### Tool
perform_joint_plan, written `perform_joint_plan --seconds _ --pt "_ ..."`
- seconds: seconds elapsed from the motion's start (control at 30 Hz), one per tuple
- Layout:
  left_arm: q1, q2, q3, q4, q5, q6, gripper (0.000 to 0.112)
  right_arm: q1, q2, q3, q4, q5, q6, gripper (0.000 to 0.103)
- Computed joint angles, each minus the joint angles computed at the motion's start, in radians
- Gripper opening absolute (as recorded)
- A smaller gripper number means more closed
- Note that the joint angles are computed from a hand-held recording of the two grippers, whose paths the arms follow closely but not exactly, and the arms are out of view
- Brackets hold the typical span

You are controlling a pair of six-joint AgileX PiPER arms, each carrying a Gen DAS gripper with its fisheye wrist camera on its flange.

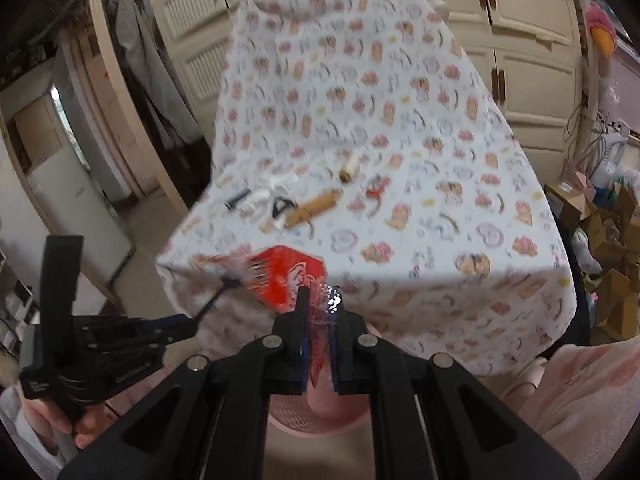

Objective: Collect trash
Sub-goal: 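Carry wrapper and spoon to the pink wastebasket and open both tools to drop them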

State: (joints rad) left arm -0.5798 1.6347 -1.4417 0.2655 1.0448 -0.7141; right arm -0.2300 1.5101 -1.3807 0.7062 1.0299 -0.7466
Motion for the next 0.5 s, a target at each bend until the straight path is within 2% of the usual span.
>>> perform_joint_plan --seconds 0.13,0.23,0.33,0.4,0.5 --pt "0.069 0.013 0.018 -0.174 -0.023 0.092 0.007 0.041 0.032 -0.010 -0.107 -0.021 0.061 0.007" --pt "0.084 0.045 0.008 -0.236 -0.001 0.126 0.002 0.064 0.051 -0.012 -0.181 -0.027 0.105 0.007" --pt "0.142 0.087 0.027 -0.416 0.000 0.196 0.002 0.121 0.054 0.024 -0.311 -0.117 0.184 0.007" --pt "0.145 0.105 0.031 -0.420 -0.009 0.188 0.001 0.130 0.064 0.035 -0.346 -0.138 0.217 0.007" --pt "0.137 0.144 -0.010 -0.354 0.009 0.150 0.001 0.137 0.119 0.017 -0.322 -0.085 0.191 0.007"
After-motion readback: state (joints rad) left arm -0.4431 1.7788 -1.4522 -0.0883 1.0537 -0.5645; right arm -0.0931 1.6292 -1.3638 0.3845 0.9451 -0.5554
